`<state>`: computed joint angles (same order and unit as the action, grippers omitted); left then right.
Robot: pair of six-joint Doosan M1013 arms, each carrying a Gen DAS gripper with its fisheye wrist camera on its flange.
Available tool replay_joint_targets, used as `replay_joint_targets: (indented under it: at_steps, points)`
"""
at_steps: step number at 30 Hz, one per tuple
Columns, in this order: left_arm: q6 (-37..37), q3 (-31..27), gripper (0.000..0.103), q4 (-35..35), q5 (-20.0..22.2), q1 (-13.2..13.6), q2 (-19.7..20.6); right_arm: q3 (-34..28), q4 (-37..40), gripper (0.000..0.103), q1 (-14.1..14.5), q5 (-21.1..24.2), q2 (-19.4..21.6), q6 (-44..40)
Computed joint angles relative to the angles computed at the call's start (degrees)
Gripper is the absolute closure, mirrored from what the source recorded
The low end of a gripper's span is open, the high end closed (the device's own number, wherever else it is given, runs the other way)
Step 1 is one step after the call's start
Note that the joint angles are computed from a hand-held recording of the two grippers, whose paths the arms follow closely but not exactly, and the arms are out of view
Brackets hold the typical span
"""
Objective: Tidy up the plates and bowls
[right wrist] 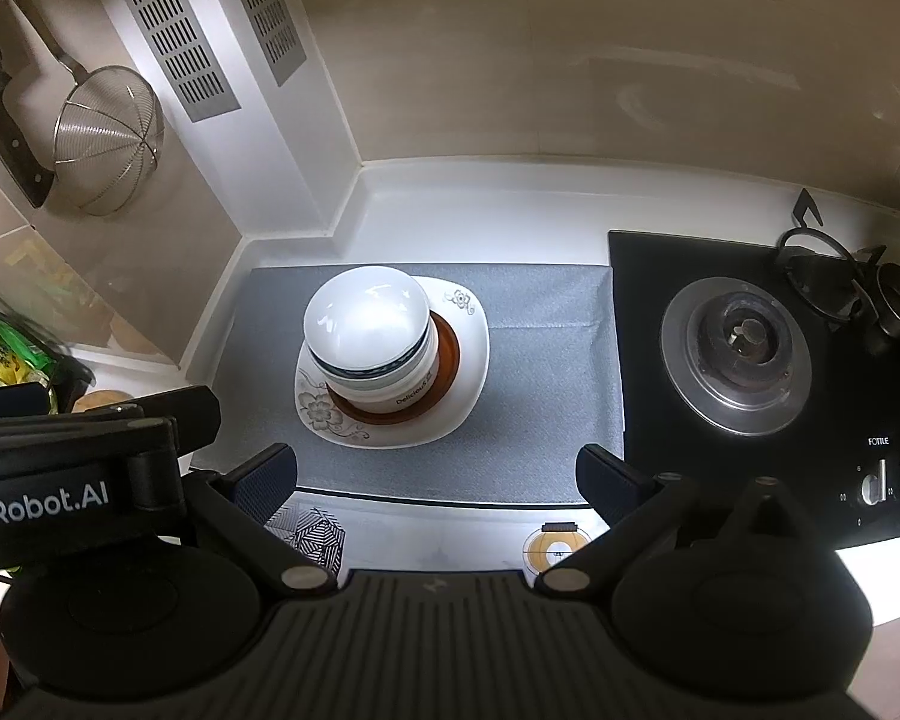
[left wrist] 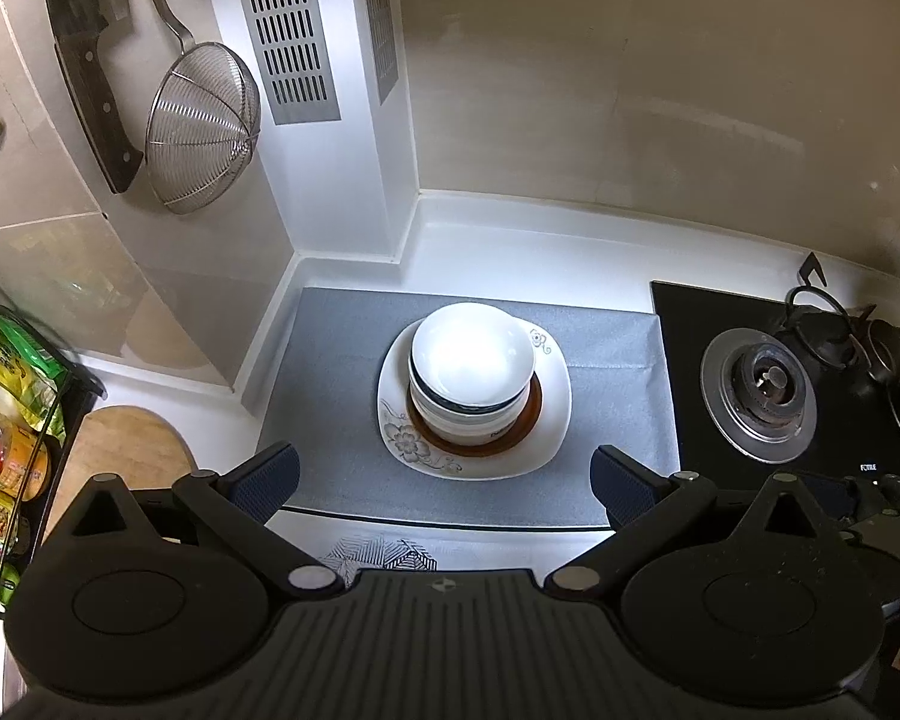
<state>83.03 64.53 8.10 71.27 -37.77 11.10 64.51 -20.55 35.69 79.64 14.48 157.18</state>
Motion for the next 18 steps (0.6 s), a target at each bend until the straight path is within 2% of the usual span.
replay_joint_targets:
  at_steps: [18]
  points:
    - [-0.1, -0.5, 0.0, 0.5, 0.4, -0.2, 0.4, -0.2, 0.2, 0.002, -0.1, -0.1, 0.2, -0.3]
